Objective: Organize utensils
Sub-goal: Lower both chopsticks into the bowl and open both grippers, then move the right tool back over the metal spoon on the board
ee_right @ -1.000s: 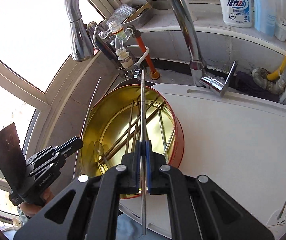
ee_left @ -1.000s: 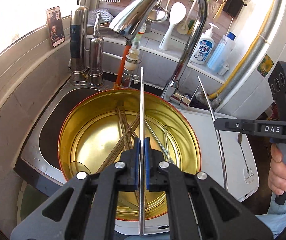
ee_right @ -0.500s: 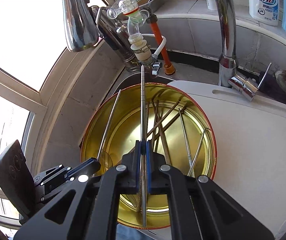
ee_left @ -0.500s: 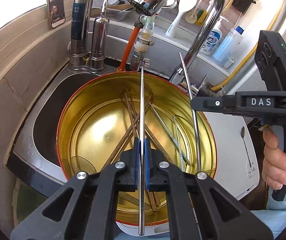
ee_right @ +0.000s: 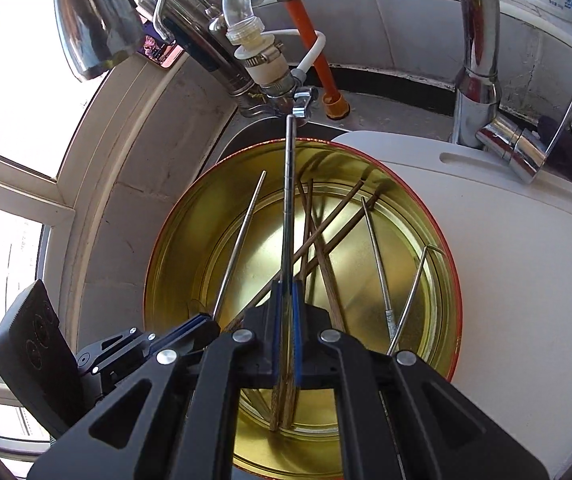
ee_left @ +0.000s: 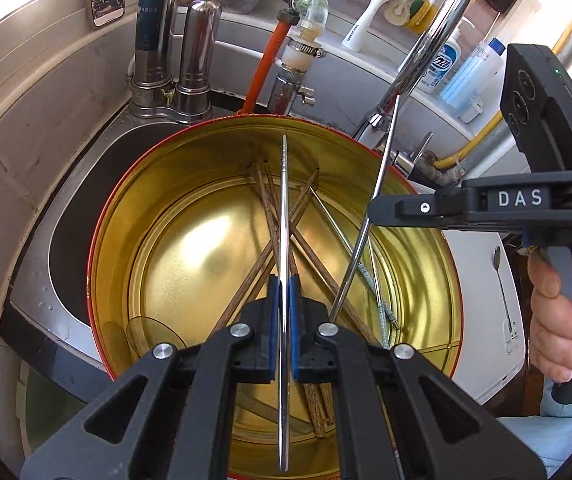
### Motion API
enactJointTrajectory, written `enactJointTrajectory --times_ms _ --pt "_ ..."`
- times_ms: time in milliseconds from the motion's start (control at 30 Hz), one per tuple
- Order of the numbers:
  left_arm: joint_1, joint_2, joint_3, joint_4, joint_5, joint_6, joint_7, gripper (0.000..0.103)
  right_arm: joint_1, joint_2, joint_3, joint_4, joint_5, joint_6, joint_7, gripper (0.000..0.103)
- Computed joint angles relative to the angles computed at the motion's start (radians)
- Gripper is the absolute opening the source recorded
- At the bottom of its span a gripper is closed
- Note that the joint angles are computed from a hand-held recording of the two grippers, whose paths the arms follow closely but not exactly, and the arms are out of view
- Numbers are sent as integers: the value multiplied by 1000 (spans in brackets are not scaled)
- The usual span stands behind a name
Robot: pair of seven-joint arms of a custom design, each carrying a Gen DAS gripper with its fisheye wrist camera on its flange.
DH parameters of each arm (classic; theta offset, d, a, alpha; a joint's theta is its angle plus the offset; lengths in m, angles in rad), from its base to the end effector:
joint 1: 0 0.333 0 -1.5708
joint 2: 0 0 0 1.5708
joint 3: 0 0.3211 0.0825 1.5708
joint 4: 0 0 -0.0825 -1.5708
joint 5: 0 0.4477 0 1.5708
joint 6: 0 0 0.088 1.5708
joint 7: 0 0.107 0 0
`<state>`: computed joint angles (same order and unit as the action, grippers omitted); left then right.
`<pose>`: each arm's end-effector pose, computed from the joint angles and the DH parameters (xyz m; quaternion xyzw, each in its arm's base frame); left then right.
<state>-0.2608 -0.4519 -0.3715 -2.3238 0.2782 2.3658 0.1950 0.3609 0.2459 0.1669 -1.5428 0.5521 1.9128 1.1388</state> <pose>0.4135 -0.3169 0.5358 -0.8419 0.4520 -0.2567 0.1452 0.6050 0.3829 0.5269 -0.8867 0.3619 0.1676 0.2339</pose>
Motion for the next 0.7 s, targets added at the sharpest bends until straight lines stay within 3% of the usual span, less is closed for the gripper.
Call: enactJointTrajectory --times_ms 100,167,200,233,300,700 --pt "-3 19 -8 36 16 -63 32 8 4 -27 -6 -31 -22 41 13 10" --pt "-5 41 -19 86 36 -165 56 42 4 -65 -13 -72 -31 96 34 51" --pt "-4 46 -28 106 55 -215 56 79 1 -93 -16 -106 -20 143 35 79" --pt "-4 44 -38 117 84 -249 50 82 -1 -123 -18 -144 -6 195 26 84" --pt "-14 27 -39 116 112 -267 50 82 2 -158 -22 -180 -16 236 6 85" --pt "-39 17 -19 99 83 -263 39 82 9 -194 -35 -225 -29 231 22 87"
